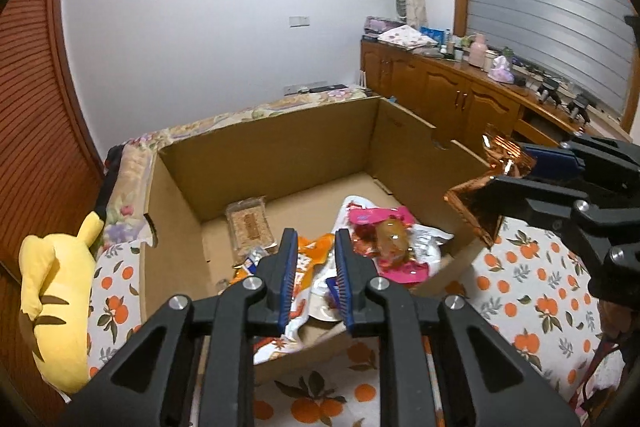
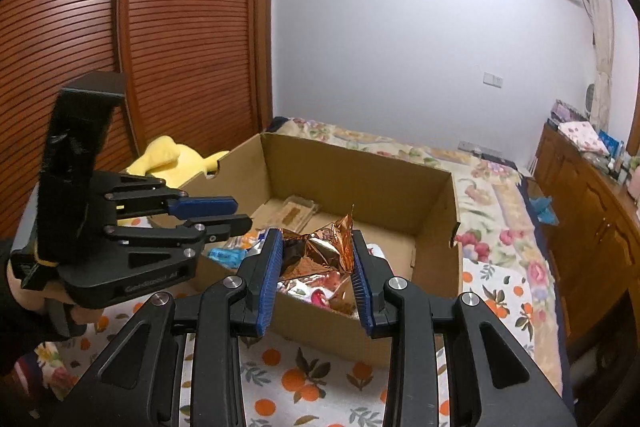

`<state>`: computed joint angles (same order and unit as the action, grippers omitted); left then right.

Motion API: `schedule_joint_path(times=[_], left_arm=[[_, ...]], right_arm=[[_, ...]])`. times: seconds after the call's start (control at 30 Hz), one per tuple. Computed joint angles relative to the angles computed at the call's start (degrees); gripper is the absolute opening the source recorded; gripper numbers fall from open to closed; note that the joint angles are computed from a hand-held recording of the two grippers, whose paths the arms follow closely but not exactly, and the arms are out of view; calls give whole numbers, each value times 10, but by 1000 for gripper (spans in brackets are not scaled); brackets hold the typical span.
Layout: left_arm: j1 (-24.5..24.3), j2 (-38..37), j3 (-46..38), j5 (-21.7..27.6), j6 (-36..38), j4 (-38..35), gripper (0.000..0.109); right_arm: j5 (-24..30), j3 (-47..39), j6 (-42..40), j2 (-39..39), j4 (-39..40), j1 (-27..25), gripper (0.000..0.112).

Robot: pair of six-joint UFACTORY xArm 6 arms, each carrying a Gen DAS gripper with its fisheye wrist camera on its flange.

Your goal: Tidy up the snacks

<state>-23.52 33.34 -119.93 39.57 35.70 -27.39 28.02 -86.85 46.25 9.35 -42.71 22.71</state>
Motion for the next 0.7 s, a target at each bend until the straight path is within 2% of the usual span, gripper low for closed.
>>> schedule_joint_path(times=[0.2, 0.4, 0.5, 0.57, 0.7], left_arm=[[6, 0, 4, -14, -27, 12, 26], [10, -6, 15, -21, -33, 10, 31], [11, -18, 37, -33, -28, 4, 34], [12, -30, 57, -43, -19, -9, 35], [12, -73, 123, -75, 1, -39, 36]], right_arm=[[25, -33, -27, 40, 39, -14, 33], [18, -30, -17, 56, 75, -36, 34], [6, -17, -2, 48, 81, -43, 41], [-3, -7, -7, 42, 94, -45, 41], [-6, 12, 11, 23, 71, -39, 41]])
